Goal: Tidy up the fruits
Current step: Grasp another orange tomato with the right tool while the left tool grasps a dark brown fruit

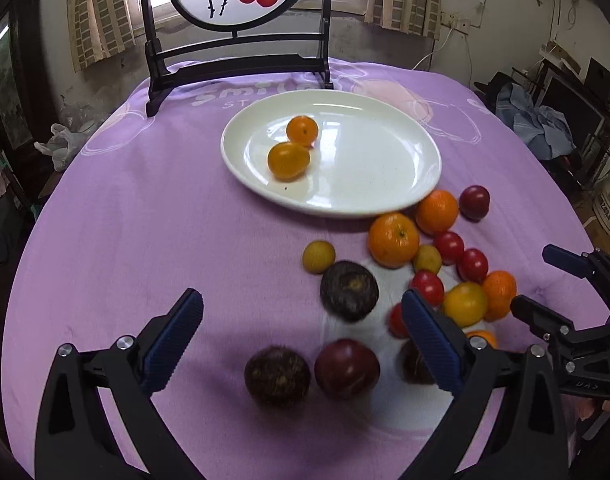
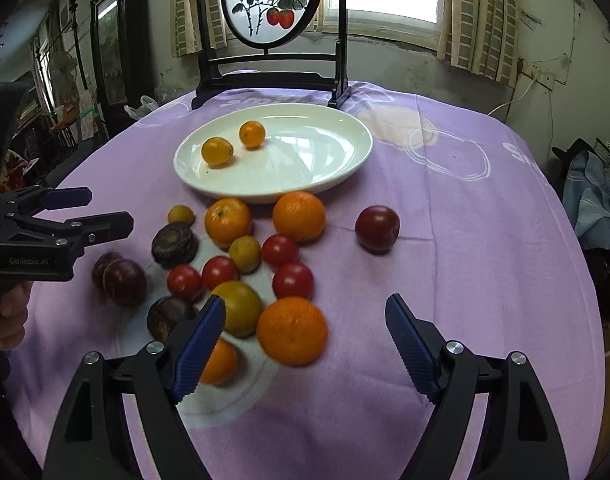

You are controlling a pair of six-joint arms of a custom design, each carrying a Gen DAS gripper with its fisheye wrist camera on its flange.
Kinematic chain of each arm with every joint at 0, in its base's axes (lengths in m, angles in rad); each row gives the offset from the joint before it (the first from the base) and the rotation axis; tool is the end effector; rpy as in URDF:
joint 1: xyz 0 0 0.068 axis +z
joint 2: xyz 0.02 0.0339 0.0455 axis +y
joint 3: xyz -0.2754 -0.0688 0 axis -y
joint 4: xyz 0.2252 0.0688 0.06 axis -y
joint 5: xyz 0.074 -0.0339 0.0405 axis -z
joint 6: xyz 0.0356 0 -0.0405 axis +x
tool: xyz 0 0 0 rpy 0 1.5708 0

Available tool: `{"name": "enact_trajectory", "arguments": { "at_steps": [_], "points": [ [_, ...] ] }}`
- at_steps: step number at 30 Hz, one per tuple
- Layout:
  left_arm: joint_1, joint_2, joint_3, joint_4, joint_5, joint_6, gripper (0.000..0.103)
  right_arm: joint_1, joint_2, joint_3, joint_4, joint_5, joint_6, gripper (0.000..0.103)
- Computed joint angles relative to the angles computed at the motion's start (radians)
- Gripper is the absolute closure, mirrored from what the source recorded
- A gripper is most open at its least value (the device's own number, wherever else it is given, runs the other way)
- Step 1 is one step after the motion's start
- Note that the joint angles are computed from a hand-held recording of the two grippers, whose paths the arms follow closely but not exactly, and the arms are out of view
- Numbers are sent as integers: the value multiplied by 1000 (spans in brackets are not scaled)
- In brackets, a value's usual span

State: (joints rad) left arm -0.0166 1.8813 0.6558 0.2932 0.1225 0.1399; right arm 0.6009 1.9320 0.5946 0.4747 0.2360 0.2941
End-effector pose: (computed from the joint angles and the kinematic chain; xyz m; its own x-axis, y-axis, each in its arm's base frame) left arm 0.3019 -0.0094 0.0963 -0.7826 0.1514 -0.6038 0.2004 0.9796 -0.0141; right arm 0.2509 0.1619 0.0834 -0.7226 -0.1536 -0.6739 -0.2244 0.9743 0.0186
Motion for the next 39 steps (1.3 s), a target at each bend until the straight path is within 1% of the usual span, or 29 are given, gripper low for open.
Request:
{"name": "enact_trajectory", "arguments": {
  "at_steps": [4, 7, 10, 17, 25, 28, 31, 32, 33, 34, 35, 39],
  "points": [
    [44, -20, -120, 70, 9, 16, 6, 53, -8, -84, 64, -13, 28, 20],
    [89, -15, -169, 83, 48, 31, 6, 84, 6, -108, 77, -32, 50, 20],
    [116, -3, -201, 109, 53, 41, 6, 139, 42, -100, 57, -13, 66, 20],
    [111, 62, -204, 139, 41, 63, 6, 190, 100, -45, 9, -11, 84, 20],
    [110, 114, -153, 122, 41, 68, 6, 175, 132, 50, -83, -7, 82, 21],
    [112, 127, -132, 105, 41, 71, 6, 163, 154, 113, -131, -12, 68, 27],
    [114, 135, -116, 95, 41, 73, 6, 155, 168, 157, -157, -18, 61, 40],
    [114, 137, -111, 93, 39, 72, 6, 153, 171, 169, -165, -24, 60, 47],
    [113, 138, -109, 92, 38, 73, 6, 154, 172, 177, -170, -25, 60, 58],
    [113, 139, -106, 92, 36, 73, 6, 156, 171, 181, -173, -22, 61, 62],
    [111, 140, -104, 92, 32, 73, 6, 158, 169, 185, -178, -14, 63, 65],
    [104, 141, -105, 107, 17, 72, 6, 151, 155, 157, -155, -33, 80, 65]
  ]
}}
